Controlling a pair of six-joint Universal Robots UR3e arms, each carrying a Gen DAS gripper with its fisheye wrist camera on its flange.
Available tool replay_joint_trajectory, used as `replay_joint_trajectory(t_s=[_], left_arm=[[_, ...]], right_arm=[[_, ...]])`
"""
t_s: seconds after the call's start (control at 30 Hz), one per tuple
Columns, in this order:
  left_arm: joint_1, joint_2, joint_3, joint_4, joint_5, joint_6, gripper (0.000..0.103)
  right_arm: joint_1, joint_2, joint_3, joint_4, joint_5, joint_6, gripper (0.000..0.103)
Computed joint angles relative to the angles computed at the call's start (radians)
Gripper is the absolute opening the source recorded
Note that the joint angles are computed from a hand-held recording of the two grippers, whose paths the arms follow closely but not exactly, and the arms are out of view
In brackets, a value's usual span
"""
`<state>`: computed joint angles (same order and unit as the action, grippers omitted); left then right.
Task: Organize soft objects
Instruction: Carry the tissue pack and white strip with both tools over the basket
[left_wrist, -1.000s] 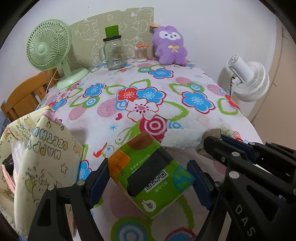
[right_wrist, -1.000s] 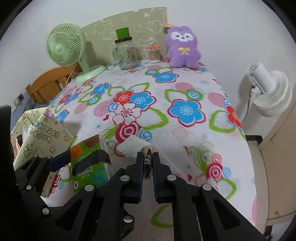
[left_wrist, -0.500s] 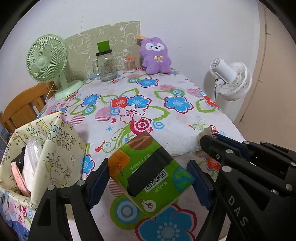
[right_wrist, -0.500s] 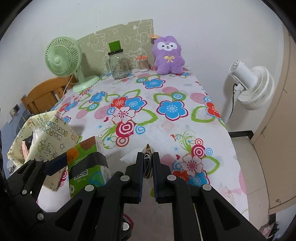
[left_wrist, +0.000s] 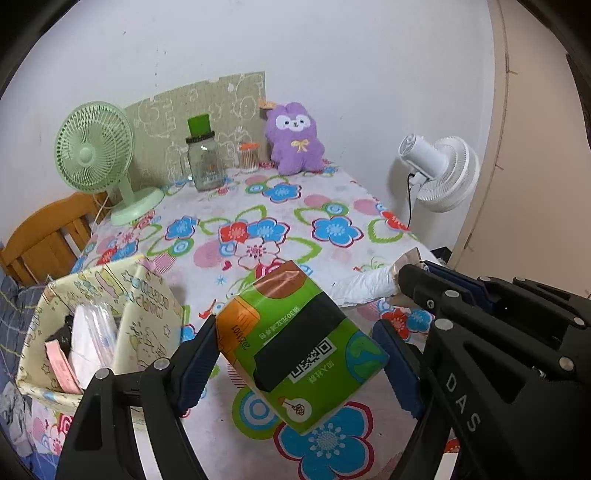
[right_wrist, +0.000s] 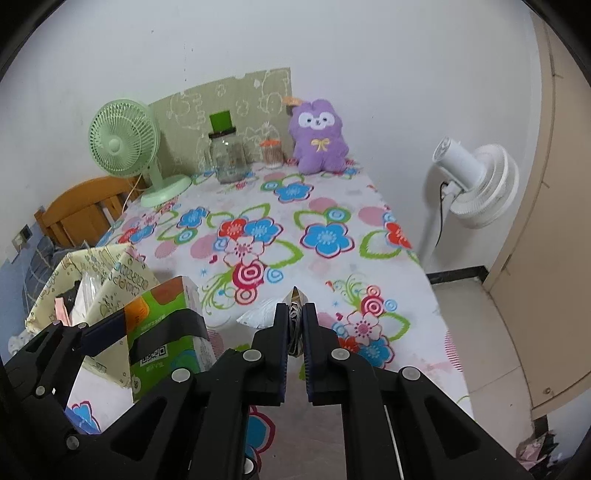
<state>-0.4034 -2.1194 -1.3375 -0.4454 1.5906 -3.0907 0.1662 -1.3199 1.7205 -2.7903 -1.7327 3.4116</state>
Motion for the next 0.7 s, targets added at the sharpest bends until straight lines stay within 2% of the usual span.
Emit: replay_joint_trajectory(t_s=[0.37,0.7], left_arm=[[0.028,0.1,-0.058,0.026,-0.023,0.041,0.083],[0.09,0.167,-0.103,0.046,-0.069,0.079,0.083]], right_arm=[[0.061,-0.036,-0.064,0.055,-0.072,0.027,0.008],[0.135,0.014,-0.19,0.097,-0.149,0.038,0.008]])
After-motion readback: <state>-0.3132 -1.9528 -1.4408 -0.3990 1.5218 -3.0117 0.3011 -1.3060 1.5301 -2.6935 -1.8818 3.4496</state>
